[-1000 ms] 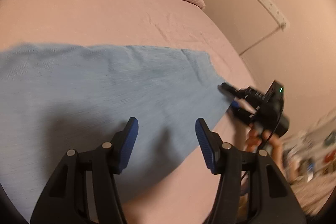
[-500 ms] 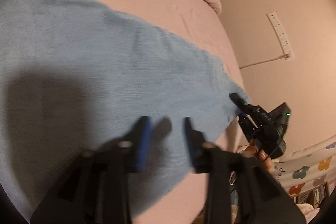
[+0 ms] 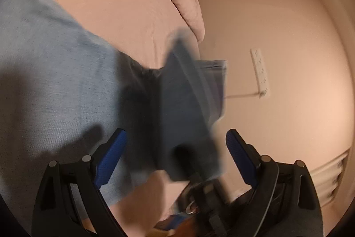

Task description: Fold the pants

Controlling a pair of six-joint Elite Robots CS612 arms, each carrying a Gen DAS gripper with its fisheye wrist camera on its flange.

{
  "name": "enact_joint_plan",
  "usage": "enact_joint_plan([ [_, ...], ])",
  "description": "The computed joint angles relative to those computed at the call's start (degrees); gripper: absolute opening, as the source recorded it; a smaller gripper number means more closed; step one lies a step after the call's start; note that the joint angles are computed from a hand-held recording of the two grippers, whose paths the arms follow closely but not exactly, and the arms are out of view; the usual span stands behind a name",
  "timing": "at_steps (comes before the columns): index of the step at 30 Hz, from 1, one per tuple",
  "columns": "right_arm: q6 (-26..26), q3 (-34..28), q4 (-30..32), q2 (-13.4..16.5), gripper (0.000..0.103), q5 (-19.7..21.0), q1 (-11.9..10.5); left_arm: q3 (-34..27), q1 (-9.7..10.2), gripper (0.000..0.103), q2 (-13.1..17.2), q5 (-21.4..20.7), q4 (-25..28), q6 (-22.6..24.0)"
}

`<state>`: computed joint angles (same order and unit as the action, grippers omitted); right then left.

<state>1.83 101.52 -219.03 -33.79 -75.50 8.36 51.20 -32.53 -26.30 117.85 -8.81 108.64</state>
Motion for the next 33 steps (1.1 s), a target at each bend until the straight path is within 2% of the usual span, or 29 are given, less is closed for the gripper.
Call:
enact_joint_plan([
  [2,-1.1,-0.3,3.2,0.2,0.009,1.0,0.4,0.2,0.16,0.092,0.0,-0.1,-1.0,-1.9],
  [4,-3.6,-0.1,4.0,0.2,0.009,0.3,1.1,-1.6,0.34,0.089,0.8,0.9,1.0,-1.8],
  [5,-4.9,-0.1,3.9,0.3,0.009,-0.2,1.6,-2.4,0.49,0.081,1.2,1.2,2.6,-1.4],
  [6,-5.8,-0.1,3.8,0.4,0.009,-0.3,2.0,-2.6,0.62,0.06,1.3,1.4,3.0,-1.1],
  [7,-6.4,0.0,3.7,0.3,0.009,-0.5,2.3,-3.1,0.65,0.05,1.3,1.0,4.4,0.0],
  [9,-7.7,-0.3,3.6,0.4,0.009,-3.0,3.3,-3.1,0.66,0.019,0.6,-1.3,8.5,4.8],
  [12,-9.9,-1.4,4.3,0.7,0.009,-7.3,5.0,-1.1,0.62,0.01,-1.1,-4.6,9.7,9.4],
  [15,-13.2,-1.8,3.3,0.6,0.009,-9.4,6.6,2.1,0.82,0.01,-4.0,-8.2,11.4,14.1],
  [20,-18.6,-3.8,4.9,1.1,0.009,-10.8,9.4,6.5,1.6,0.008,-7.0,-12.3,13.6,16.9],
  [22,-20.6,-4.8,5.9,1.6,0.009,-10.9,10.4,6.2,1.82,0.007,-6.8,-12.8,15.2,16.8],
  [23,-21.0,-5.1,6.7,1.8,0.009,-10.8,10.6,4.7,2.24,0.009,-6.0,-11.5,18.0,17.5],
  [24,-22.0,-5.7,9.1,1.9,0.009,-11.7,11.0,2.3,2.21,0.014,-4.6,-12.1,21.8,18.1],
  [25,-23.5,-6.4,12.4,2.0,0.009,-12.9,11.5,1.8,2.1,0.014,-3.9,-14.0,23.6,18.1],
  [26,-23.8,-6.7,13.3,2.3,0.009,-13.2,11.7,2.9,2.36,0.014,-4.3,-13.9,23.0,17.6],
  [27,-23.5,-6.6,13.4,2.3,0.017,-11.8,11.5,4.7,2.46,0.017,-5.3,-13.8,20.8,16.6],
  [28,-23.1,-6.3,13.7,2.1,0.028,-8.8,11.0,6.0,2.35,0.017,-5.9,-15.1,20.3,16.7],
  [29,-22.2,-5.8,14.5,1.8,0.033,-4.8,10.2,7.4,2.22,0.019,-6.8,-16.3,20.1,17.2],
  [30,-21.2,-5.4,15.9,1.3,0.043,-1.2,9.4,8.4,2.13,0.023,-7.6,-17.6,20.2,17.4],
  [31,-20.2,-5.2,17.2,0.9,0.047,1.6,8.8,9.4,1.99,0.024,-8.2,-18.6,19.9,17.5],
  [33,-17.6,-4.5,20.4,-0.2,0.048,7.1,7.1,11.5,1.83,0.03,-9.9,-21.3,20.4,18.9],
])
